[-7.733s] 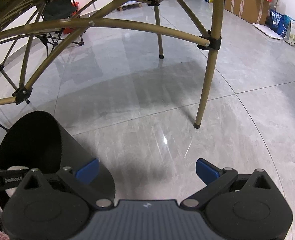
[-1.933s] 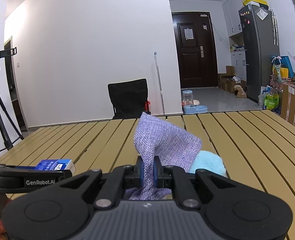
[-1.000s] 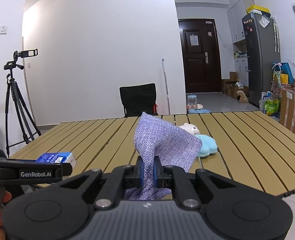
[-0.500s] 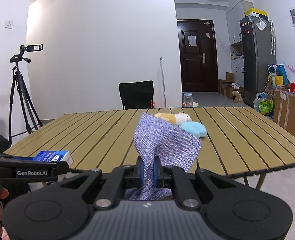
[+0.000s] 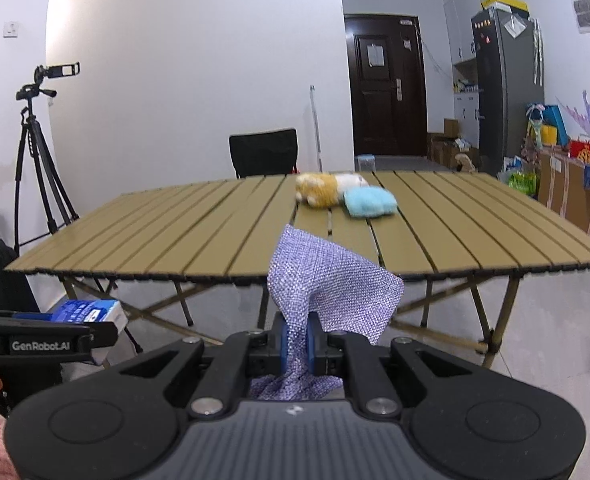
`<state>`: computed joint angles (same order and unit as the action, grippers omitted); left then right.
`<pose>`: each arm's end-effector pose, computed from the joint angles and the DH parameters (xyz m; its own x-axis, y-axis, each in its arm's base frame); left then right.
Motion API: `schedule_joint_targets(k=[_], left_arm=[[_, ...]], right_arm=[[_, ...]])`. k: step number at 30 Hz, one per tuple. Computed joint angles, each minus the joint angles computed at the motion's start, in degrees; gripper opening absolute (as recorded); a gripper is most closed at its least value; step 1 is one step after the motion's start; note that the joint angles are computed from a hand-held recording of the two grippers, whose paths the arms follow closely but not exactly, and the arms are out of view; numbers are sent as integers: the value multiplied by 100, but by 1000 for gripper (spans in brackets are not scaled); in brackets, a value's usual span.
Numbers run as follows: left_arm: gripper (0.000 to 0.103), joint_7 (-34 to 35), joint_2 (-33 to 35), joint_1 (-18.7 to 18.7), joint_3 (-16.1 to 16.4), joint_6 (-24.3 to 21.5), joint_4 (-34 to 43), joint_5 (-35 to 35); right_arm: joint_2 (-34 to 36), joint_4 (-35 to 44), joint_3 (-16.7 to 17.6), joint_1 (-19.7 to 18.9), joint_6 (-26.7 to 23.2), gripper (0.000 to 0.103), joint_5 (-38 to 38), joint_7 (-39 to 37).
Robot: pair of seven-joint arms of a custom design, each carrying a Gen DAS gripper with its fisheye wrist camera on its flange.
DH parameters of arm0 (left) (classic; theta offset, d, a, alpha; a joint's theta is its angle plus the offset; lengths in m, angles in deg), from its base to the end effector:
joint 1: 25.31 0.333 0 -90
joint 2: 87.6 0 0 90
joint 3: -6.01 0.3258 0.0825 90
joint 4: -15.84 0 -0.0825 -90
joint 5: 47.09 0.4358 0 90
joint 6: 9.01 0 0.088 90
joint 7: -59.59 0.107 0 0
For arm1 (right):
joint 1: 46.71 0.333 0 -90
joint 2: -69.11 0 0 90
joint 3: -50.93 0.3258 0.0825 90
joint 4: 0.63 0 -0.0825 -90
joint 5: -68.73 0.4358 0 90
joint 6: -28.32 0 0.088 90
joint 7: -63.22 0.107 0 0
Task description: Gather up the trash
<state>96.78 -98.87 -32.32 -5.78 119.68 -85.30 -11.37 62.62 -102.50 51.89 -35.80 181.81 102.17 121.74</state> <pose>0.5596 -0.1871 0.7273 0.3401 -0.9402 0.0191 -0.5744 -0.2237 -0.7874 0.6137 0.1122 0.7204 0.4190 -0.9025 -0.0997 -0.4523 -0.1123 -0.8848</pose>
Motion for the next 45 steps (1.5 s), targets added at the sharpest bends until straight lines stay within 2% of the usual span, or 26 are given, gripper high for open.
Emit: schedule_joint_targets(k=[7,15,25,45], left_arm=[[74,-15,-121,-18,22,39,-418,-159],[74,40,49,-28,67,65,-574,-343],[74,105,259,22,167,19,-753,-567],[74,491,724,39,221,-118,-412,-1008]], right_arm=[[-108,-408,-21,-77,-96,9,-167,144],[-45,-710,-49,-212,-227,9,-463,494],[266,-784,-102,-339,-300,9,-719,820],[752,-568,-166,-427,-561,9,-981,1017]])
